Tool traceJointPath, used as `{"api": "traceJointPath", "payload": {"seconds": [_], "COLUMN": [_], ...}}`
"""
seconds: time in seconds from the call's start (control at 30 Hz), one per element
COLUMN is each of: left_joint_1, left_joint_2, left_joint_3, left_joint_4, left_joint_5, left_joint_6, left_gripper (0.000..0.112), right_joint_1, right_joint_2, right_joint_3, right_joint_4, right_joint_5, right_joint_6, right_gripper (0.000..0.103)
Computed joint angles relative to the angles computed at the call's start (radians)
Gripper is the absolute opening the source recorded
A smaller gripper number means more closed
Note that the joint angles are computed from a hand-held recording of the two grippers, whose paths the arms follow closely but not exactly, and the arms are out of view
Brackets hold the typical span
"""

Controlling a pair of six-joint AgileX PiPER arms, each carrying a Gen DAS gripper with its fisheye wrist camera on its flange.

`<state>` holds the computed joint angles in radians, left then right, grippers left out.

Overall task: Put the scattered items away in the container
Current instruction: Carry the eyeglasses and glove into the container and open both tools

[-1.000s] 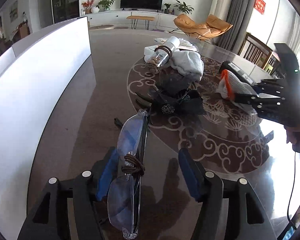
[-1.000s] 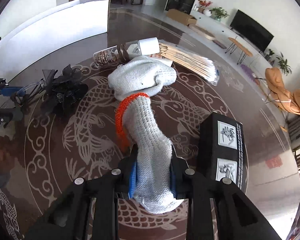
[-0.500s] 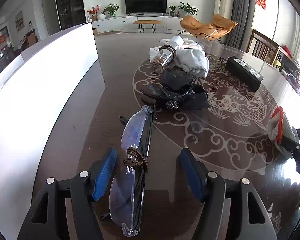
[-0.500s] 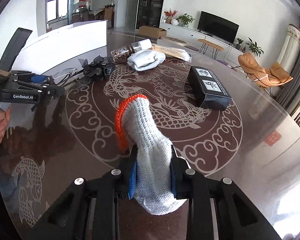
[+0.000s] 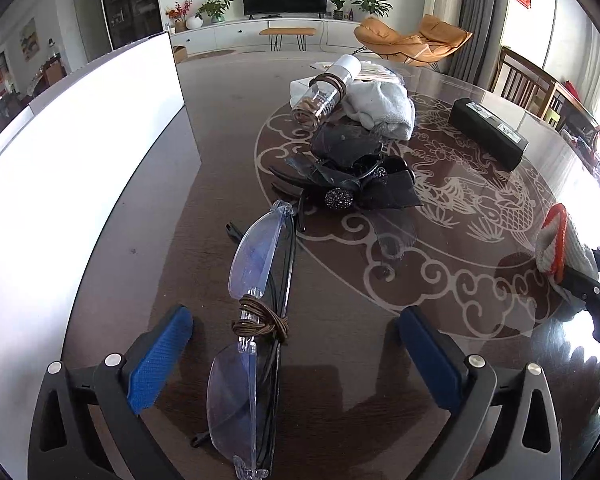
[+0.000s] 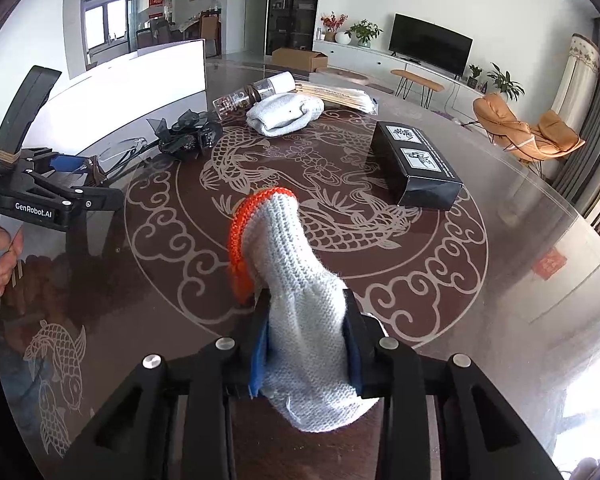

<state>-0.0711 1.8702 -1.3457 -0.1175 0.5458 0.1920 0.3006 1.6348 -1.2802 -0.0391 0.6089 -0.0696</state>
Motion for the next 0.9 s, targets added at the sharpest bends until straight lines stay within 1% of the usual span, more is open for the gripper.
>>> {"api": "traceJointPath", "payload": {"seconds": [0.1, 0.17, 0.23, 0.27, 0.3, 0.33, 0.37, 0.4, 0.43, 0.47, 0.53, 0.63, 0.7, 0.8, 0.83, 0.9], "left_joint_1": [0.000, 0.000, -0.003, -0.003, -0.001, 0.001, 0.011, 0.028, 0.053, 0.069, 0.073, 0.067, 0.067, 0.117, 0.146, 0.226], "left_joint_2": [0.000, 0.001, 0.003, -0.006, -0.026, -0.042, -0.055, -0.065, -0.079, -0.094, -0.148, -0.237, -0.287, -0.353, -0.378, -0.423], "left_joint_3": [0.000, -0.002, -0.007, 0.004, 0.031, 0.052, 0.061, 0.064, 0.079, 0.098, 0.164, 0.282, 0.334, 0.348, 0.335, 0.285], "left_joint_4": [0.001, -0.001, 0.007, 0.003, -0.018, -0.021, -0.057, -0.117, -0.209, -0.263, -0.308, -0.417, -0.481, -0.597, -0.614, -0.639], "left_joint_5": [0.000, 0.002, 0.009, -0.002, -0.034, -0.050, -0.039, -0.016, 0.010, 0.026, 0.027, 0.023, 0.020, 0.071, 0.094, 0.149], "left_joint_6": [-0.002, 0.001, -0.005, 0.003, 0.027, 0.027, 0.053, 0.100, 0.164, 0.200, 0.235, 0.317, 0.358, 0.427, 0.441, 0.467], "left_gripper": [0.103, 0.103, 0.103, 0.092, 0.063, 0.050, 0.025, 0.023, 0.023, 0.023, 0.023, 0.023, 0.023, 0.023, 0.023, 0.023], "right_joint_1": [-0.044, -0.066, -0.062, -0.054, -0.043, -0.032, -0.024, -0.026, -0.033, -0.039, -0.053, -0.070, -0.052, -0.006, 0.011, 0.065], "right_joint_2": [0.008, 0.012, 0.012, 0.011, 0.010, 0.007, 0.000, -0.012, -0.031, -0.054, -0.108, -0.178, -0.196, -0.181, -0.163, -0.112], "right_joint_3": [-0.012, -0.016, -0.017, -0.016, -0.015, -0.011, -0.002, 0.012, 0.034, 0.060, 0.119, 0.192, 0.211, 0.179, 0.143, 0.035], "right_joint_4": [0.118, 0.182, 0.174, 0.151, 0.119, 0.080, 0.051, 0.054, 0.082, 0.110, 0.202, 0.384, 0.435, 0.470, 0.481, 0.456], "right_joint_5": [0.014, 0.022, 0.022, 0.019, 0.016, 0.011, 0.005, -0.001, -0.008, -0.016, -0.023, -0.016, -0.006, 0.016, 0.031, 0.065], "right_joint_6": [-0.085, -0.134, -0.128, -0.110, -0.084, -0.043, 0.007, 0.042, 0.060, 0.076, 0.075, 0.008, -0.001, -0.004, -0.004, 0.023], "right_gripper": [0.039, 0.040, 0.040, 0.040, 0.038, 0.036, 0.028, 0.027, 0.027, 0.027, 0.027, 0.027, 0.027, 0.027, 0.027, 0.027]}}
